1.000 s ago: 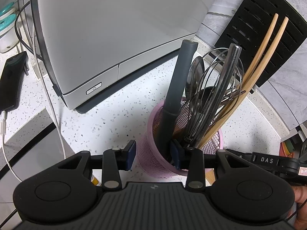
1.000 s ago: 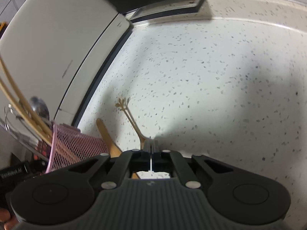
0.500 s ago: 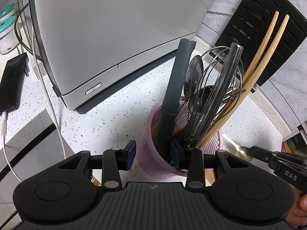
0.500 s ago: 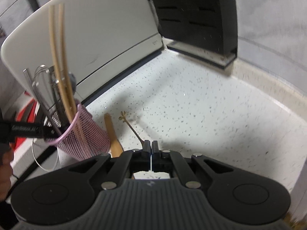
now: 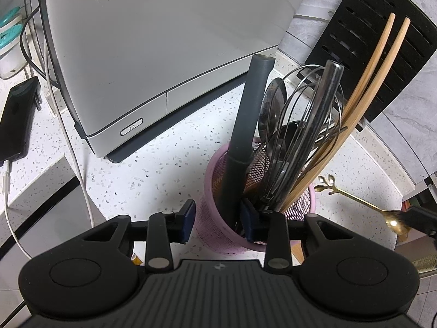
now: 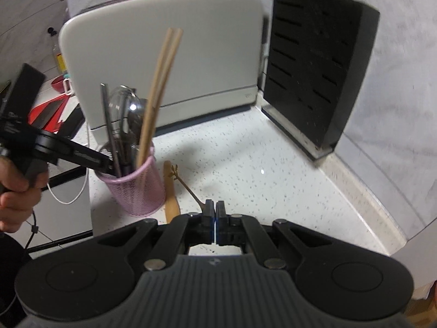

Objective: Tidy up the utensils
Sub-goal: 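Lift the gold spoon with the right tool over the pink cup, then lower the gold spoon into the pink cup held by the left tool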

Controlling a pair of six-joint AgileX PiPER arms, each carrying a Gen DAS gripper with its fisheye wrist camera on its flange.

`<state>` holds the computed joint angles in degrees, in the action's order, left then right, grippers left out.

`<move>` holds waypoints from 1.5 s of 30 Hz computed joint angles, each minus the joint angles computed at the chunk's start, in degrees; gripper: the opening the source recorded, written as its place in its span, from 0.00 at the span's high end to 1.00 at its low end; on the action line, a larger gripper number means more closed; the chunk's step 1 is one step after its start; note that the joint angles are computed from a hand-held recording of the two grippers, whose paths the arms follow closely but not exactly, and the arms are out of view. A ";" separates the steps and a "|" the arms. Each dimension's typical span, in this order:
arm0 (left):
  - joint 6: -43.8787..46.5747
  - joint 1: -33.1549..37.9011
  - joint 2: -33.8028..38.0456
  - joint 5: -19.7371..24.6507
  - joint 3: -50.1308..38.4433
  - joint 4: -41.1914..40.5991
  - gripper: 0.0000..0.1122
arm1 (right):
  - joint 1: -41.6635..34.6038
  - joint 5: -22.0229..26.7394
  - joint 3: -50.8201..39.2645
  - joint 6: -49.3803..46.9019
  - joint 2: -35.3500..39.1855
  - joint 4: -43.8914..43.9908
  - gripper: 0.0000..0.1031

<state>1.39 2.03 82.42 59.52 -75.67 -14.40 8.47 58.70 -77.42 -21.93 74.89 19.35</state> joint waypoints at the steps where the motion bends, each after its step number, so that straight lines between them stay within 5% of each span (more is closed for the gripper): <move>1: 0.06 0.02 0.00 -0.02 0.04 -0.09 0.64 | 0.22 0.65 -0.85 0.01 -0.05 -0.24 1.00; 29: 0.87 0.33 -0.23 0.09 0.12 -0.46 0.65 | 16.02 7.44 -17.59 2.40 7.36 -12.97 1.00; 45: 0.84 0.56 0.00 0.42 -0.34 -0.72 0.65 | 18.32 -0.89 -25.39 2.58 14.01 -10.84 1.00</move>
<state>2.23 2.59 82.43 59.95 -76.01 -15.12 26.79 57.81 -102.81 -19.36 88.90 8.51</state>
